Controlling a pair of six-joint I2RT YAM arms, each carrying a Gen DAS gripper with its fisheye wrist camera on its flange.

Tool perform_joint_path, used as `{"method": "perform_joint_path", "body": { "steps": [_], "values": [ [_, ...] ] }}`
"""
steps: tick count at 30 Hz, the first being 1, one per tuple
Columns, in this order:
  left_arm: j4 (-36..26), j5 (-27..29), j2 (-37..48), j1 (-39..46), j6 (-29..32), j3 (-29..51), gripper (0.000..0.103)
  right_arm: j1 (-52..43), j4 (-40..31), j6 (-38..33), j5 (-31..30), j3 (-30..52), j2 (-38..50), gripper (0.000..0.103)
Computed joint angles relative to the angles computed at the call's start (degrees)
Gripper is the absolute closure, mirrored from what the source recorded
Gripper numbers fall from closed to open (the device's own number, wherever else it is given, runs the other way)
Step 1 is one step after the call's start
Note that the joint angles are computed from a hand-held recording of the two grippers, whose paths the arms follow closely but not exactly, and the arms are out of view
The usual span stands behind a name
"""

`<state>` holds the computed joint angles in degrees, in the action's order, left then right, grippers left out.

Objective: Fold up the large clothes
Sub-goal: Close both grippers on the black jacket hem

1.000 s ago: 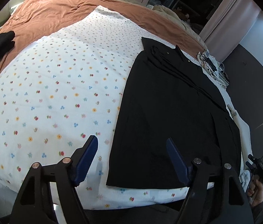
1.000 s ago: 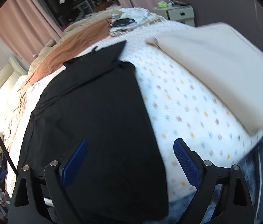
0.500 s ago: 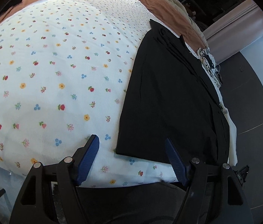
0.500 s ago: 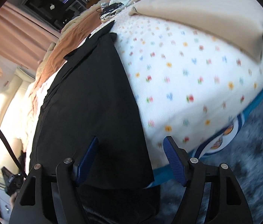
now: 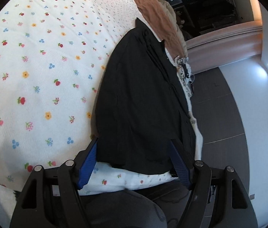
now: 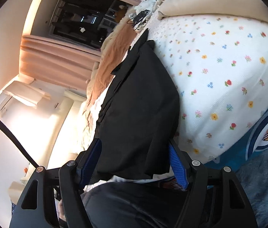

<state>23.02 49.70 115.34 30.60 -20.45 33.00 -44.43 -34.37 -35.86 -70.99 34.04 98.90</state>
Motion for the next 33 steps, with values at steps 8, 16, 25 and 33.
{"method": "perform_joint_path", "body": {
  "steps": [8, 16, 25, 33],
  "values": [
    [5.0, 4.3, 1.4, 0.0, -4.0, -0.8, 0.03, 2.3, 2.2, 1.9, 1.8, -0.6, 1.4, 0.035],
    [5.2, -3.4, 1.0, -2.8, -6.3, 0.2, 0.051, -4.0, -8.8, -8.8, -5.5, 3.3, 7.4, 0.045],
    [10.0, -8.8, -5.9, -1.1, -9.5, -4.6, 0.09, -9.5, -5.6, 0.4, -2.7, -0.5, -6.0, 0.102],
    [7.5, -5.7, -20.1, 2.2, -12.8, -8.3, 0.096, -11.3, -35.3, -13.6, -5.5, 4.6, -24.6, 0.103]
  ]
}}
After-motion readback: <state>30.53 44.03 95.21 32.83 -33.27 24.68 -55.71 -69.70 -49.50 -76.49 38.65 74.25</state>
